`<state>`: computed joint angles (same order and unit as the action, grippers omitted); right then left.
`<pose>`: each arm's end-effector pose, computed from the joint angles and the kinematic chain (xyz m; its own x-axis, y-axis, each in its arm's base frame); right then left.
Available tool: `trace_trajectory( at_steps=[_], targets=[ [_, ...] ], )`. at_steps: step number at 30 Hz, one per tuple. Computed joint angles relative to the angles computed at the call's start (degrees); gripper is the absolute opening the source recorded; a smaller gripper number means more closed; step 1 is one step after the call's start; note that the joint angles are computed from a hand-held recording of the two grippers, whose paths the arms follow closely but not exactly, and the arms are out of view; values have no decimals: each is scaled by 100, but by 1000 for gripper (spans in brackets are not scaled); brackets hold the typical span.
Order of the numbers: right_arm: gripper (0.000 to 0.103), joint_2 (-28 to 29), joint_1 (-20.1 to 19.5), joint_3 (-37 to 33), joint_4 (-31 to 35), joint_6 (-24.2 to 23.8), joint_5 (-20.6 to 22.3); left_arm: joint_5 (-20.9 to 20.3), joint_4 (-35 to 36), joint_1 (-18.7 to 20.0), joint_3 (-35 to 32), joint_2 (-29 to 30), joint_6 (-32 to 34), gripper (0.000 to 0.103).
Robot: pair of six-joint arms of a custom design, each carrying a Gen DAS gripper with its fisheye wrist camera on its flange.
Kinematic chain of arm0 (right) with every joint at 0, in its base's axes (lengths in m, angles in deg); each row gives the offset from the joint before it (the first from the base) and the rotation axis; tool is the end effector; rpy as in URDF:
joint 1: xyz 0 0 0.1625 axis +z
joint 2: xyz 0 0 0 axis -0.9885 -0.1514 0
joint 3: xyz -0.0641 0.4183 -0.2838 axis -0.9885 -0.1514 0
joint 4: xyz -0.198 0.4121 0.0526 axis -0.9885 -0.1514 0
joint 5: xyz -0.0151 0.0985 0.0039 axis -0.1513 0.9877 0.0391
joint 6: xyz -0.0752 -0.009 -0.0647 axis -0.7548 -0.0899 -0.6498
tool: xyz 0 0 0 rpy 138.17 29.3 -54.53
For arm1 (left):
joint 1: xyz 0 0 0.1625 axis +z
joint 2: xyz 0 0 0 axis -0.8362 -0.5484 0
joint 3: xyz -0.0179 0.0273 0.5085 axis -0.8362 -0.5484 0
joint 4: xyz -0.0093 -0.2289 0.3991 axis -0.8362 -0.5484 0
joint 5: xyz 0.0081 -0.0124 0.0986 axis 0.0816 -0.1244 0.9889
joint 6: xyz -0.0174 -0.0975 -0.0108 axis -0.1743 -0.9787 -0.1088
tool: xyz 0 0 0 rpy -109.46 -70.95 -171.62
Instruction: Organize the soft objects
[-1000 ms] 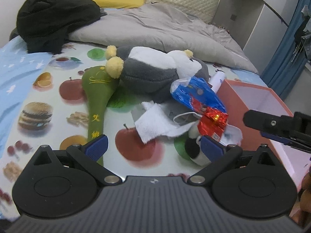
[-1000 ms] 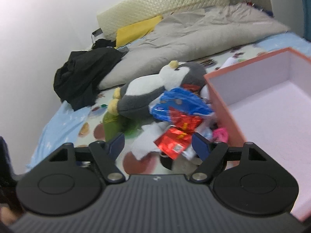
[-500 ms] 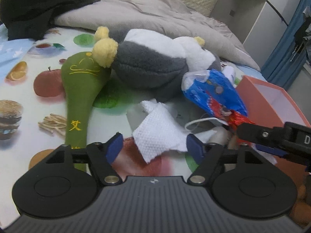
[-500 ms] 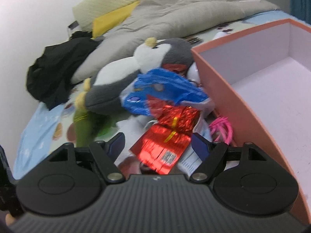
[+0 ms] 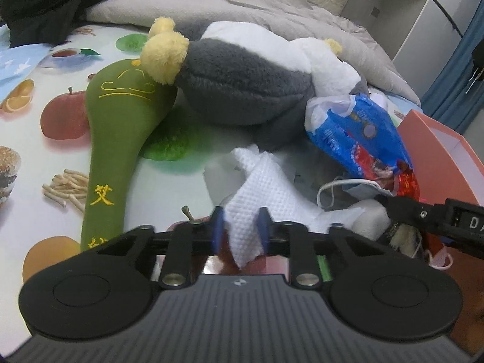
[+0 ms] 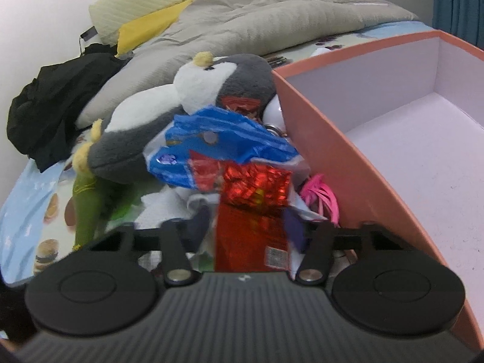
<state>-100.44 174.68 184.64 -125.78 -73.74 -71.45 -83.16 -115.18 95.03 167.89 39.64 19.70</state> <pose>0.1216 -0.4284 0.2027 -0.8638 -0.0657 0.4995 -0.3751 0.7458 -0.5505 -0.2096 -0.4378 0.0455 -0.8646 -0.1638 -0.4750 0.2236 0.7212 -0.6556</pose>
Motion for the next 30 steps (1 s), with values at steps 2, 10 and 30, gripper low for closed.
trace_trajectory(
  at_steps=[2,10,30],
  targets=[
    [40,-95,-63,46,54,-14,124,25,-57,-52,49,-14,-66,12],
    [10,-304,-10,194,57,-265,274,140,-200,-416,270,-161,-437,4],
    [6,-1156,406,687,669,-612,573,246,1137,-1615,1001,-1022,-2247,1]
  ],
)
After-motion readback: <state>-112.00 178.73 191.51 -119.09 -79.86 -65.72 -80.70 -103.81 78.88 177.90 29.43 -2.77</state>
